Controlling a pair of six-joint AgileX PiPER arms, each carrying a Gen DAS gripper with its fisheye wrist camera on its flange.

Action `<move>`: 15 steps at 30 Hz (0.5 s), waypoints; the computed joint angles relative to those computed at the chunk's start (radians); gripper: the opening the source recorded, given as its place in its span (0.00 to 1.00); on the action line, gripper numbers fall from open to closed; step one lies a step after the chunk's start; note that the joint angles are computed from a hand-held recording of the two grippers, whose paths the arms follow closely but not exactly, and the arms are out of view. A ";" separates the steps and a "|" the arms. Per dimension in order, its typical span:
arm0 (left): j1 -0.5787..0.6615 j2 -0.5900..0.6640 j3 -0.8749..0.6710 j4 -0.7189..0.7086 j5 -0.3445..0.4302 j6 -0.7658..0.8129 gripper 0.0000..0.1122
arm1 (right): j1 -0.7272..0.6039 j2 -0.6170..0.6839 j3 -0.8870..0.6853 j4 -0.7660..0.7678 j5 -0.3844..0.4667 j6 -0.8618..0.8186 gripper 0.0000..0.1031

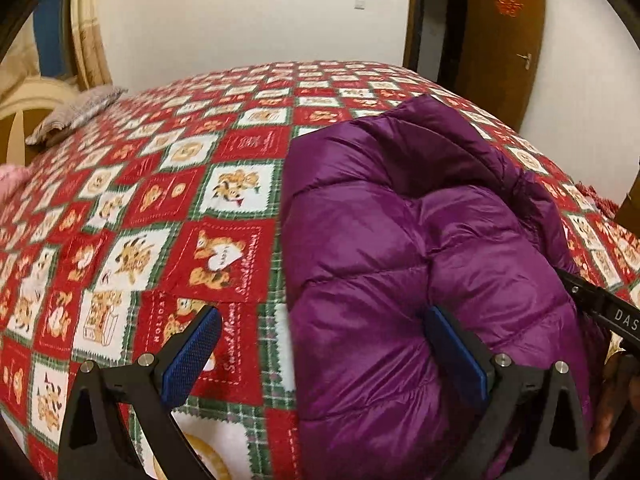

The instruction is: Fold large clothes

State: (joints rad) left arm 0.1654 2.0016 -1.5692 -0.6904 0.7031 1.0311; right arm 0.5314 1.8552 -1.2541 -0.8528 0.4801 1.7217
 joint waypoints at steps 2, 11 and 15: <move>0.000 0.002 -0.001 -0.010 0.008 0.002 0.91 | -0.003 0.006 0.010 -0.018 -0.036 0.008 0.62; -0.004 0.029 -0.025 -0.049 0.057 0.004 0.91 | -0.050 -0.001 0.082 -0.102 -0.220 0.100 0.53; -0.014 0.009 -0.002 -0.093 0.085 0.080 0.71 | -0.075 0.010 0.070 -0.027 -0.261 0.027 0.53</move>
